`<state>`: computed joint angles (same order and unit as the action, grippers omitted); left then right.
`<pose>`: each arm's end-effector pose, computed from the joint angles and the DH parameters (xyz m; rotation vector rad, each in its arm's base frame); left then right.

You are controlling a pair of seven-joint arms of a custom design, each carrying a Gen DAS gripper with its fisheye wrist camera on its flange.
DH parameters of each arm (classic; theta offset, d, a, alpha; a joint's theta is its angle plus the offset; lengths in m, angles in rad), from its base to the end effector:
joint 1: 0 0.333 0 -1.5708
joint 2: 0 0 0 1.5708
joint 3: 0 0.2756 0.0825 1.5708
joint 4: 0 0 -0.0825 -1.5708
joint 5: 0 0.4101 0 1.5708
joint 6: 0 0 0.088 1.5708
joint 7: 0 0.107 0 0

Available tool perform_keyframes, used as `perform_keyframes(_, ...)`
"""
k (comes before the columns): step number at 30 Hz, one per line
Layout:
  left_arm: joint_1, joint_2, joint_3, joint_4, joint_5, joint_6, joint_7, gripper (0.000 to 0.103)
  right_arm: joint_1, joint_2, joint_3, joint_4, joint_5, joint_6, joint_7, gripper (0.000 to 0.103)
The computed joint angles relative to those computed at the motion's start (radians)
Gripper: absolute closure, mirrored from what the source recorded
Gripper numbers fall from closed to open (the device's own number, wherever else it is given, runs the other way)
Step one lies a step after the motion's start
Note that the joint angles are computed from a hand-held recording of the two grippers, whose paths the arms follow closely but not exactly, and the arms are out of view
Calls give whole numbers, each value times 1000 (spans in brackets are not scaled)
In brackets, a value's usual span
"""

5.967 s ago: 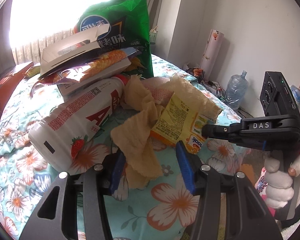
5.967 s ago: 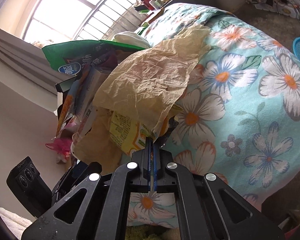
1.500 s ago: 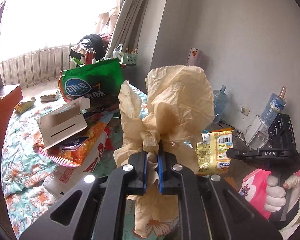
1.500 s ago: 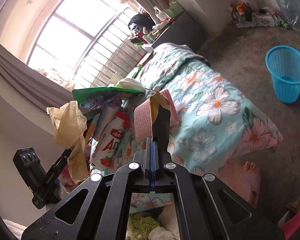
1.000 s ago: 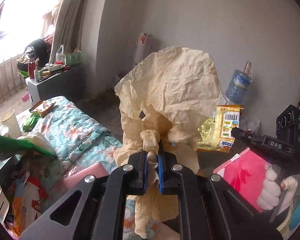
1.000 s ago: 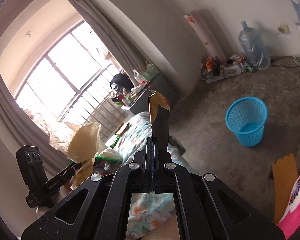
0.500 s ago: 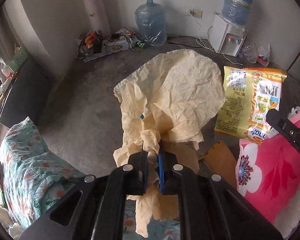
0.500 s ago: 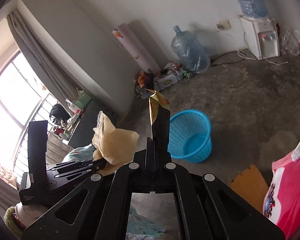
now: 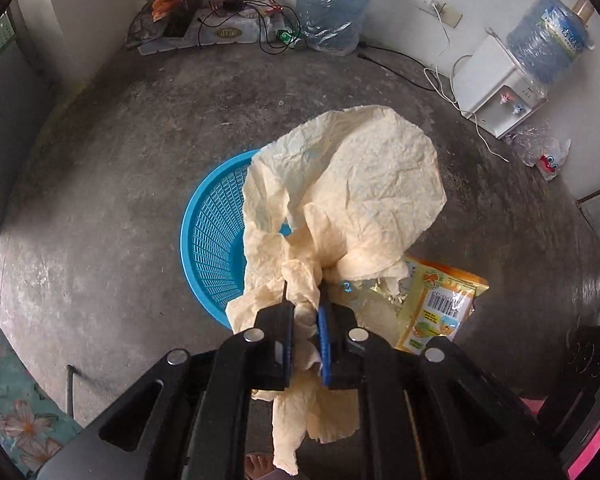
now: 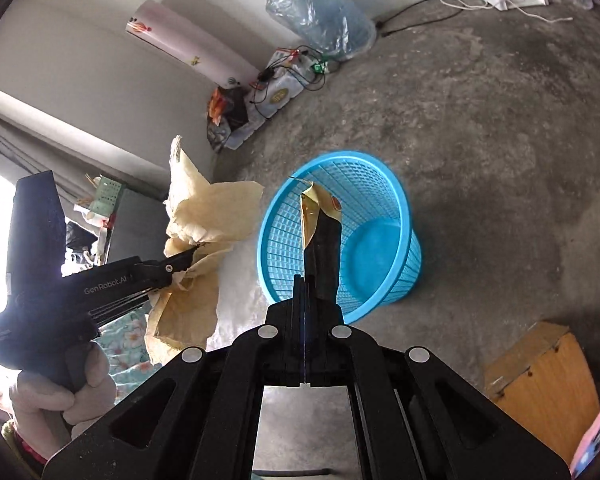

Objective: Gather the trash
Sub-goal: 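Carry both items over the blue wastebasket and open both grippers, then withdraw both grippers from the wastebasket back toward the bed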

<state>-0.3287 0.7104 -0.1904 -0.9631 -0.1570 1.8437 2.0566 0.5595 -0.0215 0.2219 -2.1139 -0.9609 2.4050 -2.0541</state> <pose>0.6793 -0.3466 0.4461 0.9703 -2.8733 0.4930 0.4234 0.4128 0.4049 -0.3932 2.3298 -0.2686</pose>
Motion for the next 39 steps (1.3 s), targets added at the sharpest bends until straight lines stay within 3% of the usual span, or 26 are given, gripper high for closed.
perform_keyframes(2, -19, 50, 8, 51, 12, 30, -31, 58, -17, 22, -17, -6, -29, 61, 21, 102)
perform_keyframes(4, -35, 73, 20, 60, 28, 81, -69, 43, -32, 56, -34, -8, -23, 119, 20, 96)
perform_keyframes(5, -37, 81, 21, 63, 31, 92, -83, 41, -37, 72, -41, -8, 8, 142, 7, 87)
perform_keyframes(9, -27, 135, 4, 142, 9, 17, -108, 39, -25, 97, -50, -13, 27, 161, 41, 86)
perform_keyframes(16, 37, -2, -30, -15, -78, 52, -56, 38, 13, 45, -26, -20, -1, 51, 98, 84)
perform_keyframes(21, 116, -137, -49, -94, -190, 46, -9, 38, 40, 1, 15, 20, 28, -108, 30, 84)
perform_keyframes(24, 182, -238, -60, -133, -287, 4, 35, 38, 69, -8, 45, 85, 50, -227, -34, 82)
perform_keyframes(27, 275, -377, -59, -211, -433, -56, 129, 38, 114, 13, 80, 205, 43, -394, -118, 67)
perform_keyframes(29, 342, -482, -36, -276, -547, -103, 210, 37, 156, 49, 101, 308, -1, -515, -168, 49)
perform_keyframes(32, 418, -605, 36, -329, -660, -196, 296, 33, 229, 118, 110, 458, -91, -620, -252, 43)
perform_keyframes(35, 484, -690, 124, -365, -730, -264, 332, 29, 286, 181, 90, 573, -168, -562, -338, 41)
perform_keyframes(39, 574, -799, 246, -481, -812, -306, 392, 26, 319, 295, 49, 730, -201, -352, -475, 41)
